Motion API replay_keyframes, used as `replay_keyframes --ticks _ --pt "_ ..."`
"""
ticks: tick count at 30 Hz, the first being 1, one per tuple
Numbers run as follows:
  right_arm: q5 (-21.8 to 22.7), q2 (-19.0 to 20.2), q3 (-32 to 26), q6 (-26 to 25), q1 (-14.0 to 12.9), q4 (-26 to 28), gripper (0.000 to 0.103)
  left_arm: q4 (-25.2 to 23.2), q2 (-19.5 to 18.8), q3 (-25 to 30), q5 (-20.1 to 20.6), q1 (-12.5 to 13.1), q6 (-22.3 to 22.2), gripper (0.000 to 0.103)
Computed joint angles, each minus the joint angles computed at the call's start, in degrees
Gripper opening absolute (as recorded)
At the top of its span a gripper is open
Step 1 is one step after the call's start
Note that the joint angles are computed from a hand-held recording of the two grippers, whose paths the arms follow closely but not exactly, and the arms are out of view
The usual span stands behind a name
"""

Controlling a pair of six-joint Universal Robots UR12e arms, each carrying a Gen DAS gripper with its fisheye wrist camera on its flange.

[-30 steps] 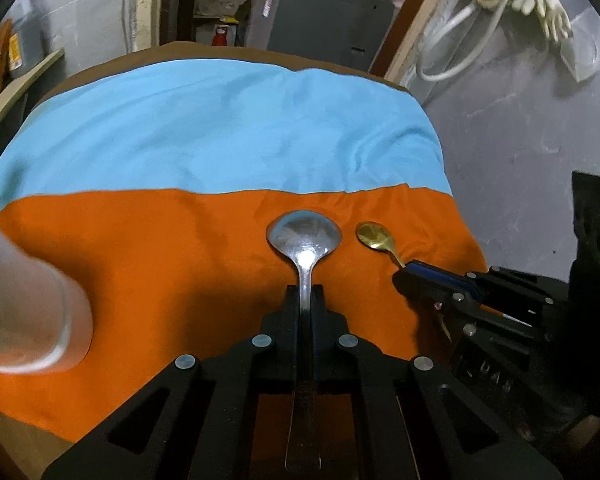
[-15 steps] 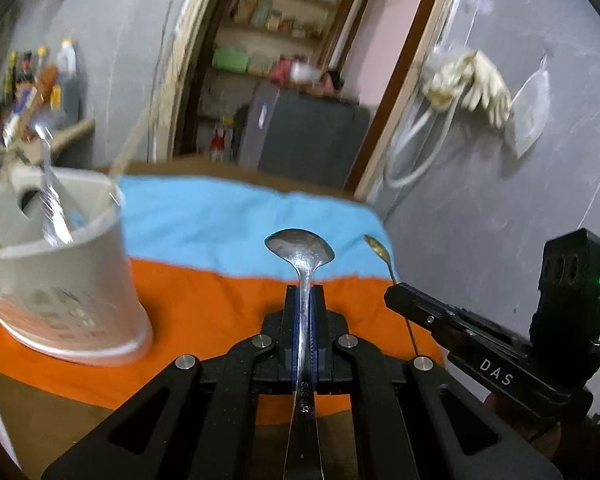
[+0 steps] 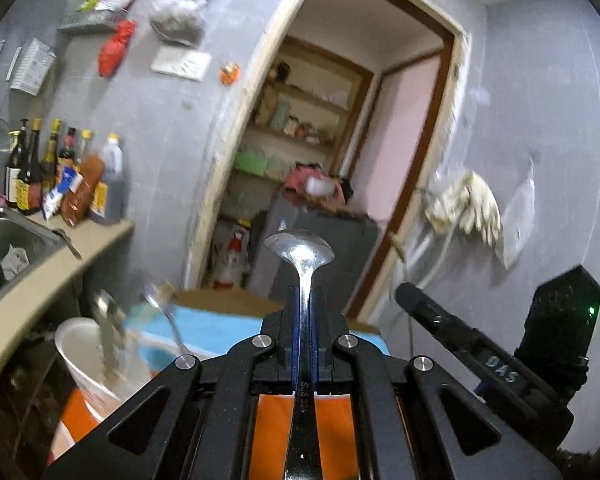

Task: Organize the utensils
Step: 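Lift both spoons and carry them over the white utensil holder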

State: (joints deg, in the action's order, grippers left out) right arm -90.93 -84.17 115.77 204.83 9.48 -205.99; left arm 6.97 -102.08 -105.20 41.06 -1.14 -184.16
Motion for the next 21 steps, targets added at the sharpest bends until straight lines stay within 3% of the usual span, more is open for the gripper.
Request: replay_keyframes --ticks 5,11,16,21 --pt "0.88 4.64 -4.49 2.49 0.99 -6.48 0.002 7.03 -4.63 4.66 -0.46 3.17 -9.74 0.002" --pt "0.42 10.09 -7.8 6.83 1.62 -12.78 0.002 11.99 -10.62 9.87 -1.69 6.38 -19.76 0.002" --pt "-0.64 13.2 -8.78 6.19 2.2 -14.65 0.002 14.84 -14.12 11.5 -1.74 7.06 -23.84 0.002" --pt "-1.47 14.61 -8.79 4.02 2.69 -14.05 0.002 18.19 -14.88 10.43 -0.14 6.64 -24.36 0.002"
